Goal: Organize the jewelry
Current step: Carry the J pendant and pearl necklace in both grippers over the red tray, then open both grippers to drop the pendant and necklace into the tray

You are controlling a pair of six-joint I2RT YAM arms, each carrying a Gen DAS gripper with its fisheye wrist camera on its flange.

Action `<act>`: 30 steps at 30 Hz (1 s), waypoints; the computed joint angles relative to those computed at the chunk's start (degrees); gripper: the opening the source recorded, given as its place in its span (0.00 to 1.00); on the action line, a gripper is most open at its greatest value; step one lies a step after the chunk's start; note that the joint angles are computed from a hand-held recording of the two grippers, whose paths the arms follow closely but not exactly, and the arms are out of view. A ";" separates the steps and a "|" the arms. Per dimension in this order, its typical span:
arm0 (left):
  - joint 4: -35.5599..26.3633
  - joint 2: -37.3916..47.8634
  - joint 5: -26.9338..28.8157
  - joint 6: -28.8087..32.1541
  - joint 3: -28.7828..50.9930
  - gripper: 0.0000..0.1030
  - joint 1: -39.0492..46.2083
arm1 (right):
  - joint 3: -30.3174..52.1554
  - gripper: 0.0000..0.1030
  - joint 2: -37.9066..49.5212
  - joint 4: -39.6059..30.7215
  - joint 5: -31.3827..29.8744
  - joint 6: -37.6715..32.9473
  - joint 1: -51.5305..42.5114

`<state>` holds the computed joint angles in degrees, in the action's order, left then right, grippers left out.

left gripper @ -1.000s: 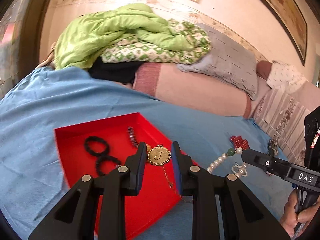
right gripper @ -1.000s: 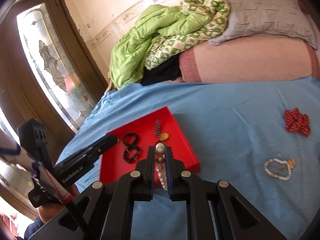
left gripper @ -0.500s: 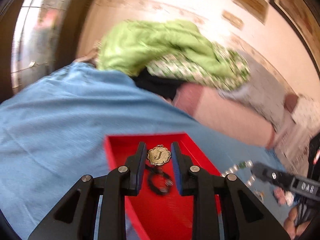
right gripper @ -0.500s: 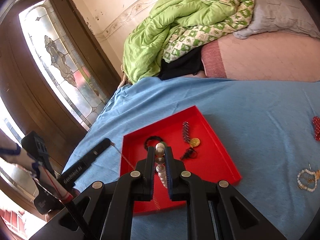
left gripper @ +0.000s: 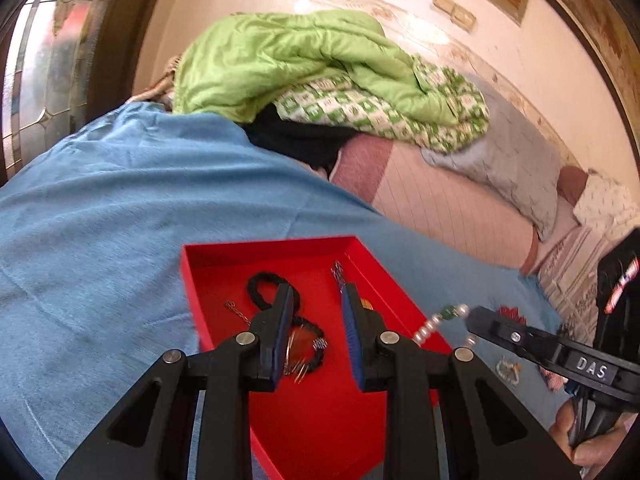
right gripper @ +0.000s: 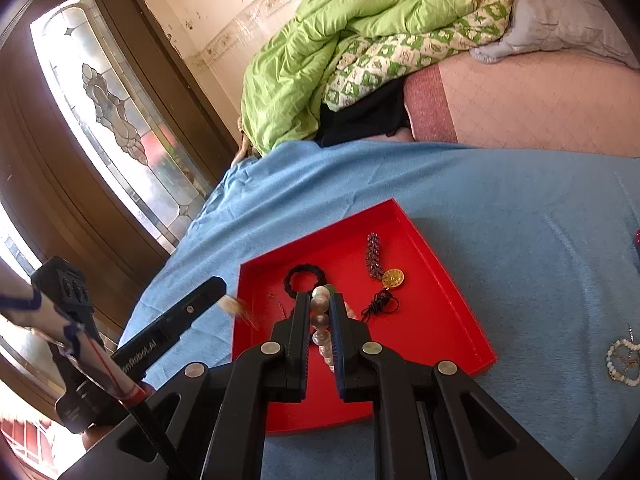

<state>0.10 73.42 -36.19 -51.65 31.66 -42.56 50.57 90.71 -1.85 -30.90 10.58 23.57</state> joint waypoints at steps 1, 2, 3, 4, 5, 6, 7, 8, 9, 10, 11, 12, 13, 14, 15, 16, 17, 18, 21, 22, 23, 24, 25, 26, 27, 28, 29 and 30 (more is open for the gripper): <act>-0.25 0.78 0.36 -0.06 0.44 0.23 -0.01 | 0.32 0.10 0.71 0.04 0.23 0.09 0.23; -0.84 1.85 0.91 -0.03 1.15 0.23 0.05 | 0.64 0.10 1.40 0.10 0.31 0.24 0.45; -0.87 2.63 1.54 0.19 1.58 0.23 0.42 | 1.02 0.10 2.29 0.20 0.47 0.42 0.75; -1.52 3.47 1.88 -0.06 2.11 0.23 0.55 | 1.36 0.10 3.14 0.41 0.64 0.64 1.07; -2.59 4.35 2.00 -0.51 2.80 0.23 0.66 | 1.53 0.10 3.72 0.57 0.74 0.79 1.34; -3.28 5.07 2.48 -0.88 3.19 0.23 1.00 | 1.77 0.10 4.39 0.72 0.86 0.96 1.65; -3.47 5.53 3.25 -1.40 3.22 0.23 1.47 | 2.26 0.10 5.40 0.86 1.02 1.22 2.02; -3.79 5.89 4.00 -2.05 3.24 0.23 1.94 | 2.65 0.10 6.22 0.94 1.09 1.39 2.29; -4.08 6.13 4.30 -2.48 3.30 0.23 2.11 | 3.20 0.10 7.16 0.93 1.26 1.54 2.61; -4.35 6.35 4.62 -2.83 3.33 0.23 2.33 | 3.83 0.10 8.19 0.90 1.62 1.61 3.00; -4.53 6.45 4.77 -3.09 3.28 0.23 2.46 | 4.34 0.10 8.94 0.74 1.92 1.51 3.26; -4.74 6.48 4.83 -3.32 3.24 0.23 2.53 | 5.03 0.10 9.96 0.61 2.51 1.46 3.76; -4.90 6.49 4.90 -3.47 3.20 0.23 2.57 | 5.60 0.10 10.92 0.51 2.92 1.31 4.11; -4.95 6.50 5.04 -3.54 3.17 0.23 2.60 | 5.67 0.10 11.40 0.64 3.19 1.20 4.28; -5.07 6.41 5.03 -3.62 3.12 0.23 2.58 | 5.92 0.10 12.07 0.71 3.63 1.07 4.46; -5.22 6.53 5.06 -3.63 3.23 0.23 2.57 | 6.11 0.10 12.67 0.79 3.88 1.00 4.52; -5.33 6.78 5.23 -3.58 3.43 0.23 2.61 | 6.43 0.10 13.29 0.88 4.16 0.99 4.64; -5.41 6.76 5.35 -3.59 3.40 0.23 2.65 | 6.52 0.10 13.67 0.87 4.67 0.91 4.70; -5.71 7.79 6.09 -3.53 3.96 0.23 2.91 | 7.98 0.10 15.84 -0.36 5.54 0.51 4.55; -5.89 8.00 6.17 -3.58 4.14 0.23 2.96 | 8.37 0.11 16.39 -0.84 5.57 0.49 4.54; -5.91 8.03 6.30 -3.63 4.15 0.23 2.97 | 8.93 0.11 17.13 -1.59 5.28 0.34 4.44; -5.98 8.07 6.38 -3.62 4.26 0.23 2.98 | 9.21 0.11 17.80 -1.92 5.09 0.34 4.31; -6.08 8.14 6.45 -3.60 4.40 0.23 3.04 | 9.15 0.11 18.10 -1.88 5.43 0.37 4.25; -6.18 8.14 6.46 -3.67 4.42 0.23 3.01 | 9.07 0.11 18.19 -1.92 5.95 0.53 4.35; -6.13 8.09 6.51 -3.56 4.42 0.23 3.07 | 9.00 0.11 18.27 -1.99 6.35 0.68 4.29; -6.17 8.08 6.52 -3.52 4.45 0.23 3.09 | 9.02 0.12 18.50 -2.07 6.79 0.90 4.11; -6.30 8.11 6.50 -3.57 4.50 0.23 3.04 | 8.97 0.12 18.51 -2.22 6.96 0.96 4.03; -6.30 8.39 6.45 -3.64 4.71 0.23 2.96 | 9.26 0.12 18.77 -2.77 6.98 0.76 3.83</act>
<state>-6.20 81.81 -29.74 -55.29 36.37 -39.60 59.83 109.48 -4.63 -23.92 11.34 27.40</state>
